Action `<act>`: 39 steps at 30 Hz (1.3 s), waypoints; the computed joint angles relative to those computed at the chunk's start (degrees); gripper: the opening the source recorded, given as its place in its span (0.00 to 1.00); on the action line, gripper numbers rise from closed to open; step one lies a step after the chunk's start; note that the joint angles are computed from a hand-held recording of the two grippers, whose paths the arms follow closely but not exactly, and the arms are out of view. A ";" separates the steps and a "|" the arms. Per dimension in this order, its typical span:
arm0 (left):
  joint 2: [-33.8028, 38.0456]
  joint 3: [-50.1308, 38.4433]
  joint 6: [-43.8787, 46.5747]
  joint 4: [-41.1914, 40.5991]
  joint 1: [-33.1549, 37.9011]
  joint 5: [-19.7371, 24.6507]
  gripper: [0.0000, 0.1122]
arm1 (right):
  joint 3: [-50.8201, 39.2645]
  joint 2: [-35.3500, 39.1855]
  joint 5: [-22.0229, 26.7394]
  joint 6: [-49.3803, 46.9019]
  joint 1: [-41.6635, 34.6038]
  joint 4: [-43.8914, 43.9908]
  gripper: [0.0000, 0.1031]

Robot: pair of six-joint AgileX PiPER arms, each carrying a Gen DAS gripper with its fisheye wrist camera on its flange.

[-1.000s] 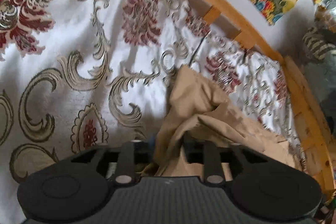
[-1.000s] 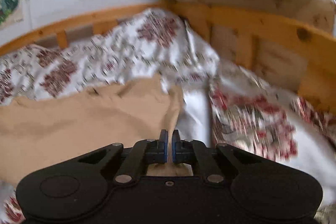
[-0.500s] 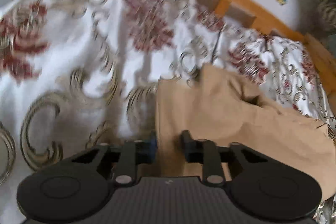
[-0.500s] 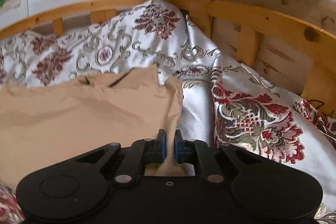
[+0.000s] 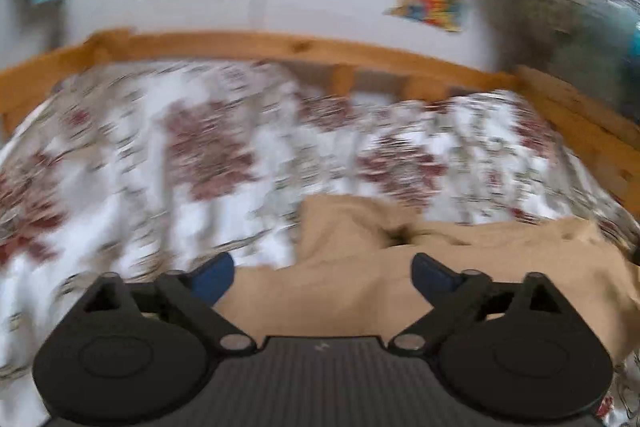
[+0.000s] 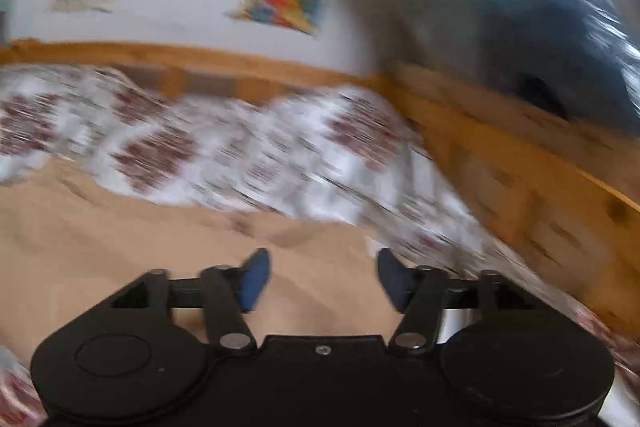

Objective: Fold large clothes

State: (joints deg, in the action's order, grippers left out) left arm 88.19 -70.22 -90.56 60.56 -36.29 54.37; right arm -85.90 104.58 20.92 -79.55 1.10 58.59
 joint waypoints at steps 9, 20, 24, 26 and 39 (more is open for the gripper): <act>20.61 -18.79 19.07 -13.22 2.96 -4.52 0.87 | -8.63 10.33 5.83 23.54 7.43 -22.79 0.69; 18.08 -9.90 16.09 -14.55 5.15 -12.38 0.83 | -3.64 11.10 8.06 8.25 2.87 -5.22 0.71; 11.48 -6.98 10.46 -13.40 2.21 -8.22 0.88 | 0.83 5.19 8.25 12.28 -0.98 -2.51 0.84; 8.89 -7.42 5.97 -13.50 -0.73 -2.62 0.91 | 2.99 1.98 9.32 18.03 -2.98 -4.91 0.88; -7.93 19.19 -17.07 -29.17 5.74 -31.41 0.91 | 2.81 0.65 31.49 41.65 -13.29 -8.62 0.99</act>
